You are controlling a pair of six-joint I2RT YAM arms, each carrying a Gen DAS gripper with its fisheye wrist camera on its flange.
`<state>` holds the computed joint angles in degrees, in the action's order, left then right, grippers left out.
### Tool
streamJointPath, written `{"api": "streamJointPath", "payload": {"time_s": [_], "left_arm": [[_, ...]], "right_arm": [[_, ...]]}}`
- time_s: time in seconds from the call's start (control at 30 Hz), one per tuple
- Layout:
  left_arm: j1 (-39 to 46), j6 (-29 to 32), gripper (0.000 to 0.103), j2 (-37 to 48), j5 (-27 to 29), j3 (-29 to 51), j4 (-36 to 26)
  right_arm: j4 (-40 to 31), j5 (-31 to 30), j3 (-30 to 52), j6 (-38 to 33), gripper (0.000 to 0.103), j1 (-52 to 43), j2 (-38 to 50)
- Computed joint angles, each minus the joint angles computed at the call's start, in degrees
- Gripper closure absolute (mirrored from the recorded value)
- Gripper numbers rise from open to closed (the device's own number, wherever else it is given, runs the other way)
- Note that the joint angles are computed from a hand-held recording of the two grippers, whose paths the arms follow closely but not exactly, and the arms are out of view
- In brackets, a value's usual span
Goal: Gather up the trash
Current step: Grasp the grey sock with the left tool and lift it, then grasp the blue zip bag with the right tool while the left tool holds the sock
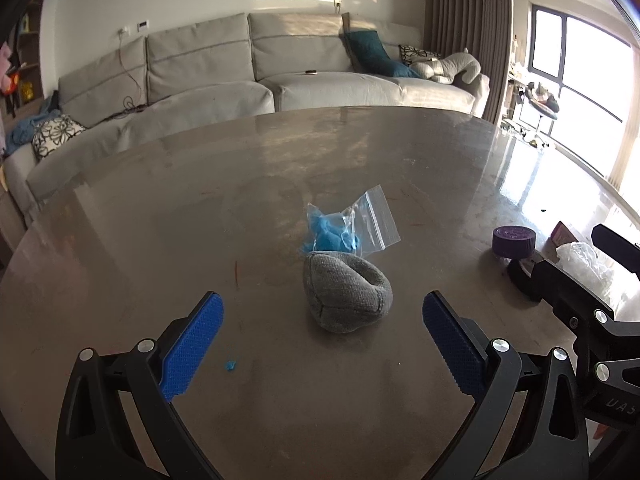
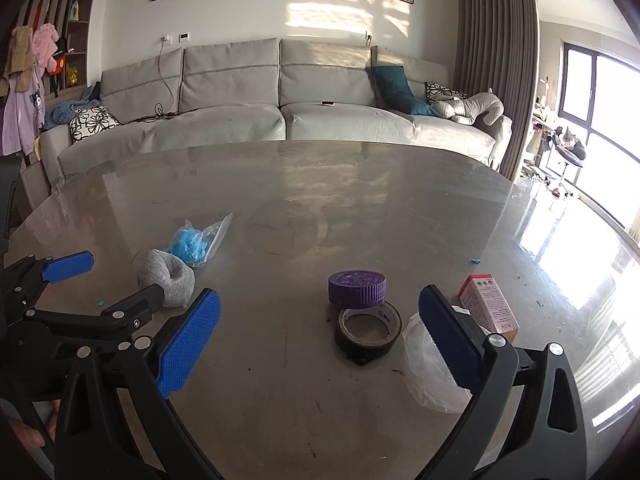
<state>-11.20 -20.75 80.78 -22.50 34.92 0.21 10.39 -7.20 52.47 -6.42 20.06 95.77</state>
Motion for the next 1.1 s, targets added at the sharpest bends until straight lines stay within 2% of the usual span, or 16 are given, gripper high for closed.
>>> {"api": "streamJointPath", "payload": {"time_s": [0.07,0.17,0.2,0.23,0.27,0.3,0.4,0.57,0.77,0.83,0.97,1.07,1.1], "left_arm": [[1.2,0.1,0.005,1.8,2.1,1.8,-1.0],[4.0,-1.3,0.005,4.4,8.4,3.7,-1.6],[4.9,-1.4,0.013,5.0,10.7,4.1,-1.6],[5.7,-1.4,0.027,6.0,12.8,4.6,-1.8],[6.5,-1.3,0.059,7.6,14.6,5.7,-2.8],[6.6,-1.3,0.065,7.4,15.2,5.5,-2.5],[6.3,-0.7,0.074,6.6,15.7,4.6,-1.6],[3.3,1.2,0.075,3.1,5.3,3.8,-2.0],[6.0,4.7,0.075,-2.6,-0.1,1.6,-1.3],[8.3,5.6,0.075,-3.7,0.2,1.3,-1.4],[14.7,5.6,0.075,-4.1,4.2,1.8,-2.3],[19.5,5.7,0.075,-4.0,7.8,2.5,-1.8],[20.5,6.3,0.075,-3.7,7.5,2.9,-1.4]], "right_arm": [[-0.3,-0.2,0.9,0.1,0.004,-0.1,0.9],[-0.3,-0.4,1.4,-0.2,0.004,-0.4,1.6],[-0.1,-0.3,1.4,-0.4,0.004,-0.4,1.7],[0.2,-0.2,1.2,-0.5,0.004,-0.3,1.6],[-0.1,-0.5,1.3,-0.8,0.004,-0.6,1.6],[-0.3,-0.6,1.4,-0.8,0.004,-0.5,1.7],[-0.7,-0.3,2.1,-1.0,0.004,0.0,2.2],[-1.8,0.0,4.0,-0.9,0.004,2.2,2.6],[-4.7,0.4,9.6,-0.5,0.004,5.9,4.6],[-5.8,1.8,11.8,-0.9,0.004,7.8,5.9],[-8.8,2.9,17.3,-0.7,0.004,11.2,9.4],[-10.3,3.3,21.1,1.6,0.004,13.1,12.2],[-11.5,3.1,22.9,2.4,0.004,13.5,13.4]]}}
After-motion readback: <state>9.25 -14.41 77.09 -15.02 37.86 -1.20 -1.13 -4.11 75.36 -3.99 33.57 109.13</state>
